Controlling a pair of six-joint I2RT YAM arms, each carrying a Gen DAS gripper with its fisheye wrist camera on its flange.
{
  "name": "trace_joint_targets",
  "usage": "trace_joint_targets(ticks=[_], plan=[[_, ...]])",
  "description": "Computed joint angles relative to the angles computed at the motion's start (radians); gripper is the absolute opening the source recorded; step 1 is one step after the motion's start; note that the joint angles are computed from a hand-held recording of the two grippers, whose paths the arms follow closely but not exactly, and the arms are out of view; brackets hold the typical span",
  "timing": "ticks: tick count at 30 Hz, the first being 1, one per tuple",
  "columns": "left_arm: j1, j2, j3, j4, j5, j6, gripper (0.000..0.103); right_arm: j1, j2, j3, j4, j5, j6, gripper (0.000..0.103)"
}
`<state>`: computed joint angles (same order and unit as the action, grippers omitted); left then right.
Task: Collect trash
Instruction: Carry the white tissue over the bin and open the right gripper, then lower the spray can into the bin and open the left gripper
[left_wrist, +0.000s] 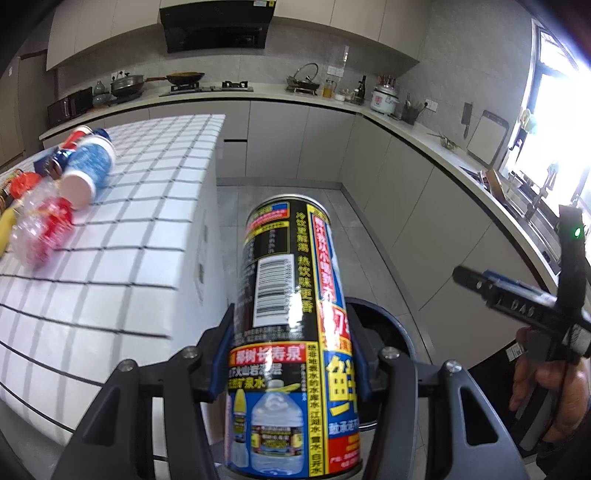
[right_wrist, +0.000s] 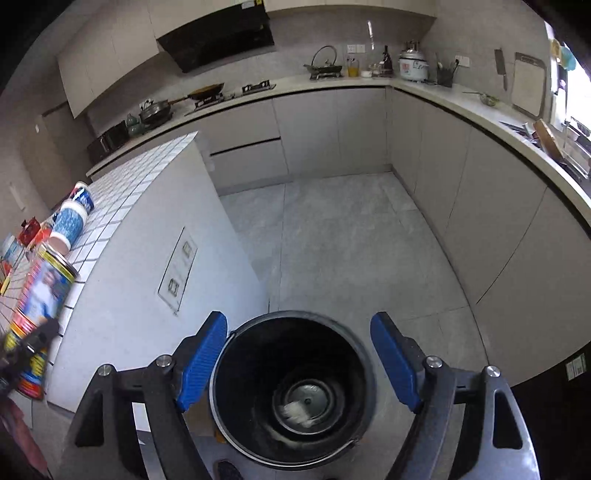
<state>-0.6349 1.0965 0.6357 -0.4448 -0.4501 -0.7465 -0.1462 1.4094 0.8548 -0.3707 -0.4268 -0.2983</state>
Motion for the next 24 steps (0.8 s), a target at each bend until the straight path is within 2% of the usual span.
trace_joint_targets(ticks=[4, 7, 15, 16, 17, 18, 20, 24], plan=[[-0.087, 0.169, 0.007, 0.098, -0.017, -0.091, 0.054, -0.076, 0.034, 0.021, 0.007, -0.017, -0.054, 0.082], [-0.136, 0.252, 0.038, 0.129, -0.042, -0.144, 0.054, -0.134, 0.077, 0.039, 0.01, -0.033, -0.096, 0.082], [-0.17, 0.493, 0.161, 0.228, -0.007, -0.191, 0.054, -0.245, 0.168, 0.109, 0.006, -0.041, -0.144, 0.082], [-0.168, 0.533, 0.182, 0.238, 0.01, -0.191, 0.058, -0.253, 0.173, 0.121, -0.002, -0.042, -0.15, 0.082], [-0.168, 0.582, 0.233, 0.21, 0.031, -0.195, 0.07, -0.267, 0.179, 0.138, -0.016, -0.046, -0.164, 0.082], [-0.17, 0.607, 0.266, 0.173, 0.039, -0.203, 0.075, -0.279, 0.18, 0.146, -0.027, -0.049, -0.176, 0.082], [-0.181, 0.597, 0.292, 0.119, 0.024, -0.216, 0.089, -0.291, 0.194, 0.176, -0.041, -0.049, -0.175, 0.082], [-0.205, 0.529, 0.32, 0.005, -0.054, -0.219, 0.093, -0.315, 0.204, 0.223, -0.084, -0.083, -0.155, 0.085]])
